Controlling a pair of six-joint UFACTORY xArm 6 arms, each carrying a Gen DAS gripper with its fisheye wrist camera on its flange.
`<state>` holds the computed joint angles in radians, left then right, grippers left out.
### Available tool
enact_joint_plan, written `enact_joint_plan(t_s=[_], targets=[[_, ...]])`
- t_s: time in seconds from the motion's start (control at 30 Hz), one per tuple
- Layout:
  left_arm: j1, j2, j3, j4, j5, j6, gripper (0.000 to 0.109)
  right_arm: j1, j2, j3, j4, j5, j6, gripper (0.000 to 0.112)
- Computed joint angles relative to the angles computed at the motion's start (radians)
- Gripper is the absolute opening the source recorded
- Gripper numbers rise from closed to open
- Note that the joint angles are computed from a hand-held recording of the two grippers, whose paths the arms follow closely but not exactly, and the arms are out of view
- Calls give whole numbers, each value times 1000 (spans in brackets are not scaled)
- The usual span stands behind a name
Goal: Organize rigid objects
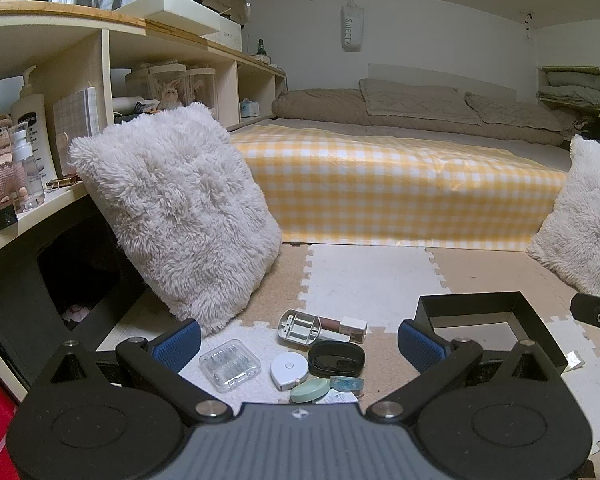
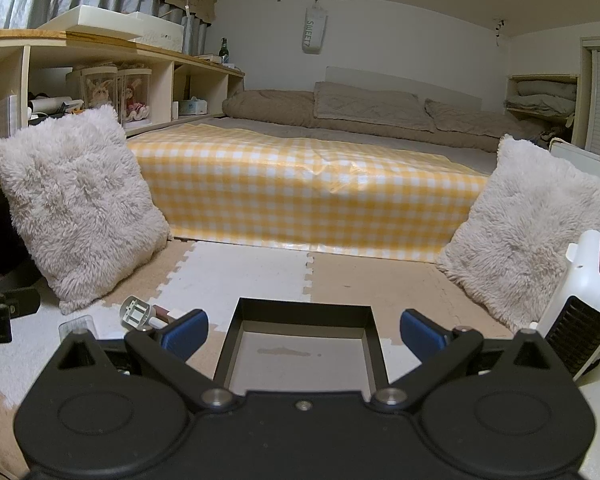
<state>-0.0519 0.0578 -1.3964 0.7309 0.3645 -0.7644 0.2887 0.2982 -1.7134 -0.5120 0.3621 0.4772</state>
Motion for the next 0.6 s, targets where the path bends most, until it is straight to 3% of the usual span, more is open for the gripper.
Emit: enact_joint_plan(t_s=[0.6], targets=[[0,0,0,-3,-1,2,103,0,2,-4,-7,4,4,103]])
